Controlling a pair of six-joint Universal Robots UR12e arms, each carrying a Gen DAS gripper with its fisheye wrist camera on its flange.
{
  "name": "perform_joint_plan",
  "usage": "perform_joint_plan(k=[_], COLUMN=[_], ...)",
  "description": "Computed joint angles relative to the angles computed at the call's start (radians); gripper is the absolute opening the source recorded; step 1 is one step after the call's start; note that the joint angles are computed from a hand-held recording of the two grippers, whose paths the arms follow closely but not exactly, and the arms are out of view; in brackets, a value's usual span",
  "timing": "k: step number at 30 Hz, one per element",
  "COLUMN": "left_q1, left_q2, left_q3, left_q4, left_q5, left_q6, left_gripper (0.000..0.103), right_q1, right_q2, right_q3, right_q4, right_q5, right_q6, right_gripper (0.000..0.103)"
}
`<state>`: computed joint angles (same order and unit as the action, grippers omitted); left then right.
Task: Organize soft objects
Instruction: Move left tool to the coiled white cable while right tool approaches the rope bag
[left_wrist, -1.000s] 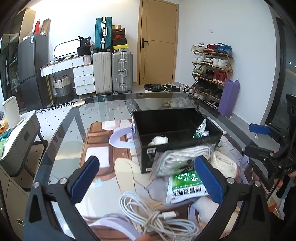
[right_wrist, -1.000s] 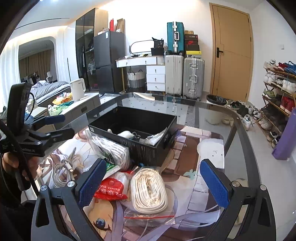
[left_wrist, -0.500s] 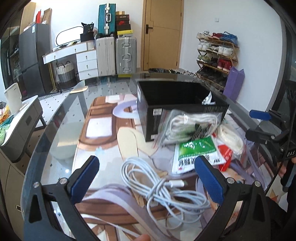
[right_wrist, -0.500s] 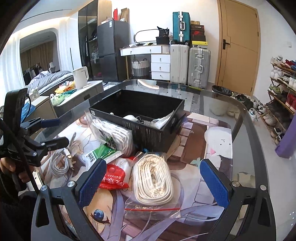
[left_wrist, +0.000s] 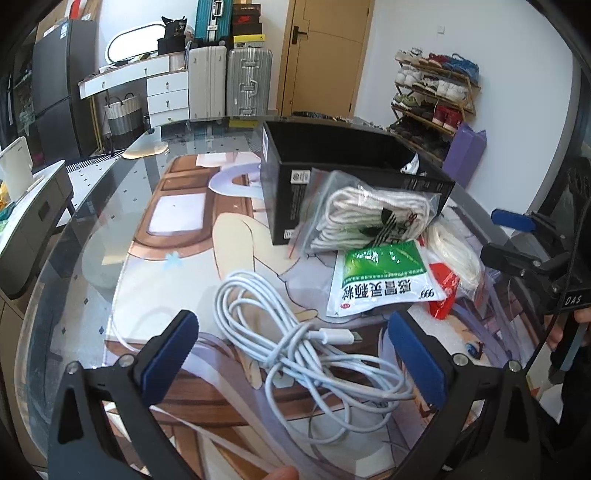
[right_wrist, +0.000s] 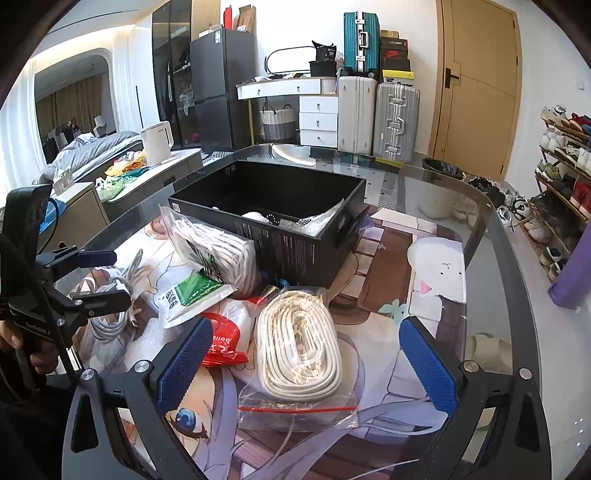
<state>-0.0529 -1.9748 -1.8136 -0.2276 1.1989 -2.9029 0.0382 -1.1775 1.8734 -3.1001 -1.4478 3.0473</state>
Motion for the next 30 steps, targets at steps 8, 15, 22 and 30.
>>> perform_joint_plan(k=[8, 15, 22, 30], left_q1=[-0.003, 0.003, 0.008, 0.006], left_q2=[0.0, 0.004, 0.007, 0.002], left_q3=[0.002, 0.004, 0.002, 0.012], left_q4=[-0.034, -0.054, -0.068, -0.09], left_q5=[0.024, 0.022, 0.023, 0.028], left_q6=[0.013, 0.034, 0.046, 0.044], left_gripper=[0.103, 0.103, 0.103, 0.103], right_q1=[-0.005, 0.001, 0.004, 0.002], right_q2=[0.005, 0.015, 0.028, 0.041], right_q3=[-0.006, -0.021, -0.041, -0.057], right_q4=[0.036, 0.09, 0.155, 0.191], right_q5=[-0.007, -0.03, -0.079, -0.072], right_q6=[0.013, 0.021, 0.04, 0.05], right_gripper=[0.102, 0.102, 0.102, 0.102])
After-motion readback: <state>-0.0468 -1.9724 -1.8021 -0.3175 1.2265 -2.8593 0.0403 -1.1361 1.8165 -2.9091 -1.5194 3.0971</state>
